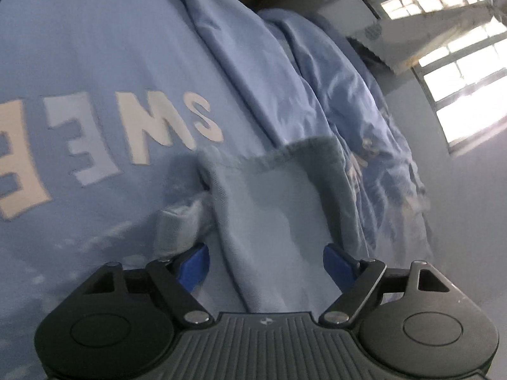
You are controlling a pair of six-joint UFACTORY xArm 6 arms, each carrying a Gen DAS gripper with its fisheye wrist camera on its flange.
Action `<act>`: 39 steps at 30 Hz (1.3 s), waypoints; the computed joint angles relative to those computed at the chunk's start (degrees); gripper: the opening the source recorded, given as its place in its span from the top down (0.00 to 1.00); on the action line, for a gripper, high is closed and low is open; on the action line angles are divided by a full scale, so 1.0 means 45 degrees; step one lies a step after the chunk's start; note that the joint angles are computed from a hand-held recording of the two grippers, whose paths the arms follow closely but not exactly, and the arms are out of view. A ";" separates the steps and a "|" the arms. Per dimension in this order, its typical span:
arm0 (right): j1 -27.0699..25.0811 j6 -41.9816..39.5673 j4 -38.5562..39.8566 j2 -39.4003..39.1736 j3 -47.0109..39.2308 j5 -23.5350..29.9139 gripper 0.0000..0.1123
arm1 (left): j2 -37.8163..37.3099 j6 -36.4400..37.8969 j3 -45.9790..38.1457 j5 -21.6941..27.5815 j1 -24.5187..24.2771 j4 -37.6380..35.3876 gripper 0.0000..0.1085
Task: Fold clothes
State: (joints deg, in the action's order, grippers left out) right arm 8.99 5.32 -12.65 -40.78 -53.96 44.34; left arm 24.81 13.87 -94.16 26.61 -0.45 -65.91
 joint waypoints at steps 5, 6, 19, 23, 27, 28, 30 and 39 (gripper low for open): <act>0.0482 -0.0106 -0.0416 -0.0139 0.0201 0.0547 0.56 | -0.0174 0.0354 0.0060 -0.0003 -0.0107 -0.0535 0.98; 0.0510 -0.0145 -0.0480 -0.0287 0.0270 0.0670 0.56 | -0.0659 0.1296 0.0420 -0.0011 -0.0053 -0.1661 0.98; -0.1289 0.0177 -0.1177 -0.3002 0.0163 0.2994 0.56 | -0.2645 0.1252 0.3509 -0.0789 0.0327 -0.1695 0.83; -0.1462 0.0083 -0.1264 -0.3496 0.0092 0.3642 0.56 | -0.3872 0.4279 0.4689 -0.0836 0.0575 -0.5630 0.43; -0.1785 0.0133 -0.1113 -0.3833 0.0120 0.3944 0.56 | -0.3912 0.4314 0.4774 -0.0868 0.0684 -0.5110 0.38; -0.1813 0.0185 -0.1071 -0.3898 0.0156 0.3940 0.56 | -0.3713 0.3830 0.4616 -0.1041 0.0662 -0.4463 0.39; -0.1713 0.0310 -0.1102 -0.3974 0.0178 0.4013 0.56 | -0.3287 0.3097 0.4238 -0.1311 0.0611 -0.3534 0.39; -0.1120 0.0935 -0.1835 -0.3843 -0.0132 0.4692 0.56 | -0.0878 0.2216 0.1537 -0.2112 0.0151 -0.1522 0.61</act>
State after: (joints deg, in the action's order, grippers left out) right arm 3.95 9.53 -20.90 -58.07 -54.55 65.46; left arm 20.86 23.84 -87.24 17.11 0.23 -72.76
